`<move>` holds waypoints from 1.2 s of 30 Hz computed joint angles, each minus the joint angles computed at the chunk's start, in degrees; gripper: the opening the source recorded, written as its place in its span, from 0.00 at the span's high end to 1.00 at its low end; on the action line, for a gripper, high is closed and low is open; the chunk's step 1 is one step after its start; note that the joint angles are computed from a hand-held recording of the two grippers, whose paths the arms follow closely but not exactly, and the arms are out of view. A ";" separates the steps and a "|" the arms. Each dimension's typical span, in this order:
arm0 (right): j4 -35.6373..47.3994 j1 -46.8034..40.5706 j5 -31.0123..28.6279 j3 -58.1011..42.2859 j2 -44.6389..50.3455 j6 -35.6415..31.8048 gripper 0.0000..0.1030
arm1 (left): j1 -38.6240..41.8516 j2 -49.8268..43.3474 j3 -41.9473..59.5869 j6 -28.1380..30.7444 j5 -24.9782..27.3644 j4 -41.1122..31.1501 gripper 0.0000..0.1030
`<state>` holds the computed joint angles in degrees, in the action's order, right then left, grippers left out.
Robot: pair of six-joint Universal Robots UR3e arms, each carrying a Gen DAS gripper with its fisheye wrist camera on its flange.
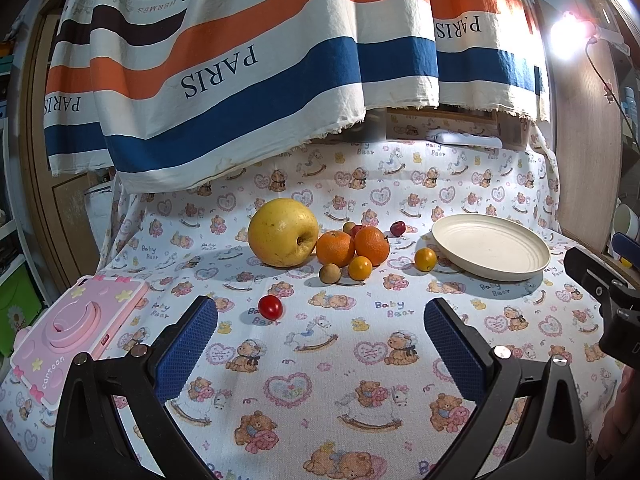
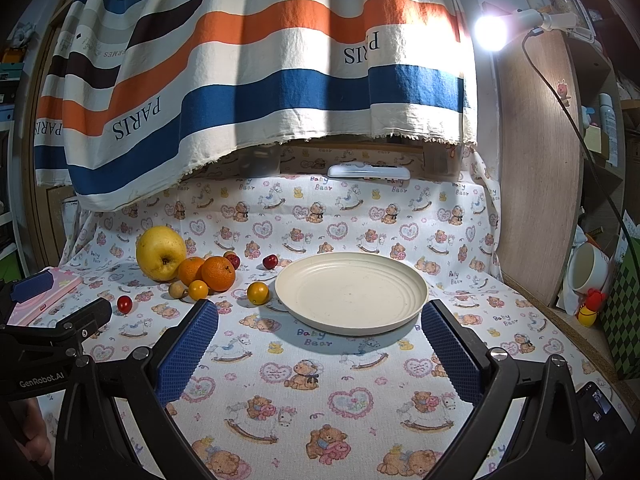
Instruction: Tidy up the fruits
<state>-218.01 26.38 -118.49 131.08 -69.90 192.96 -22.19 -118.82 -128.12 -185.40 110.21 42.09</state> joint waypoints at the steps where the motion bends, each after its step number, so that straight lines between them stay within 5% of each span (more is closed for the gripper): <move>1: -0.07 -0.02 0.03 -0.02 0.05 -0.05 0.01 | -0.02 -0.10 0.05 0.00 0.00 0.16 0.00; 13: -1.07 0.05 -0.25 0.21 0.55 0.06 0.01 | 0.69 1.05 -2.59 1.11 -3.44 3.63 0.00; 20: -1.77 -1.01 1.85 3.69 -2.26 1.32 0.01 | -1.88 4.62 -5.80 2.55 -0.01 8.03 0.00; 28: 6.75 -0.72 2.59 0.87 -9.66 -1.82 0.01 | 3.99 17.16 -8.50 1.79 -7.46 -1.61 0.00; 36: 10.97 2.19 -3.63 -9.95 -7.21 -6.24 0.01 | 9.00 23.19 -3.99 4.39 -11.57 -11.66 0.00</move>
